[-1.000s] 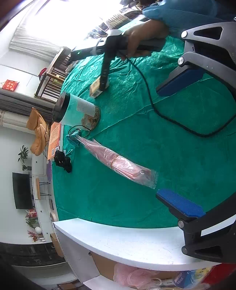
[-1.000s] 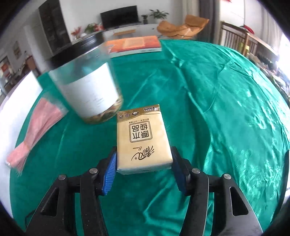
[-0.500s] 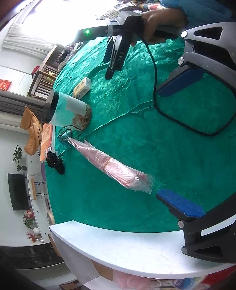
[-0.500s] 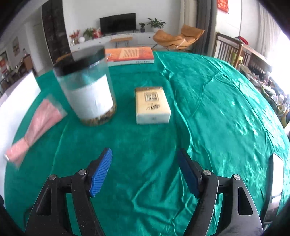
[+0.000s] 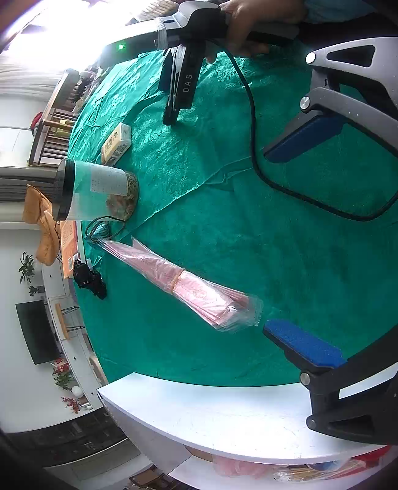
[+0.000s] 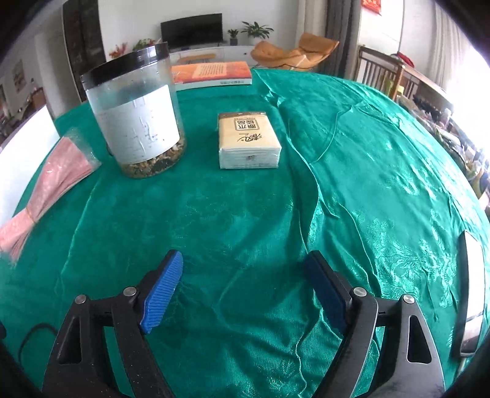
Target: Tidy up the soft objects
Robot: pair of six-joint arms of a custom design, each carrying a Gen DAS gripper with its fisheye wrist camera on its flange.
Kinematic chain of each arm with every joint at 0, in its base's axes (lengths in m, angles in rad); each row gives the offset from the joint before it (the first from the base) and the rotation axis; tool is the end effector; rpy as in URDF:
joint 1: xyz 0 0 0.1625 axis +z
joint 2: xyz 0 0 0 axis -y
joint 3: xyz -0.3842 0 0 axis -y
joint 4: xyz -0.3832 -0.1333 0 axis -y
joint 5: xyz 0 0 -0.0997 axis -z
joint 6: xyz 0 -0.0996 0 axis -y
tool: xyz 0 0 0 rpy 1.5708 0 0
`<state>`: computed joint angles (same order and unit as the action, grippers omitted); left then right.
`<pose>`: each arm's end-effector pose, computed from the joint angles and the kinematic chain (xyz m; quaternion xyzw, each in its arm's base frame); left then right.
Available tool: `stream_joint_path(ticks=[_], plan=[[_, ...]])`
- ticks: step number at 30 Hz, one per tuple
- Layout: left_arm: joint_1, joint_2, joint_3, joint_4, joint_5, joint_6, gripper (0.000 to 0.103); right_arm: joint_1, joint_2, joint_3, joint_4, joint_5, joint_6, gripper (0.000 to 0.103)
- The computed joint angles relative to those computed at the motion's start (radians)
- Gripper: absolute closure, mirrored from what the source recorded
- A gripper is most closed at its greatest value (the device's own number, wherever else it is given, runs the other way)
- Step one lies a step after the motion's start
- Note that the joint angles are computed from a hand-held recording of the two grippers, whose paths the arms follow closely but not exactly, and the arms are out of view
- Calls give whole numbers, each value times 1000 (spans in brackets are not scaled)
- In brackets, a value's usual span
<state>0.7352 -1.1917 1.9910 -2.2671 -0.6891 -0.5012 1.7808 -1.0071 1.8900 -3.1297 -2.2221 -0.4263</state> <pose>-0.2314 -0.4926 0.1715 0.1720 0.8869 -0.2276 0.3633 0.1914 -0.5481 0.1918 0.1788 -0.8822 0.2798 0.3340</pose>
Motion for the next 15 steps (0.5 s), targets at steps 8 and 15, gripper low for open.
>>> stream_joint_path(ticks=[8, 15], plan=[[11, -24, 33, -107, -69, 48, 2, 0, 2, -3, 2, -1, 8, 16], [13, -29, 53, -197, -114, 65, 2, 0, 2, -3, 3, -1, 8, 16]])
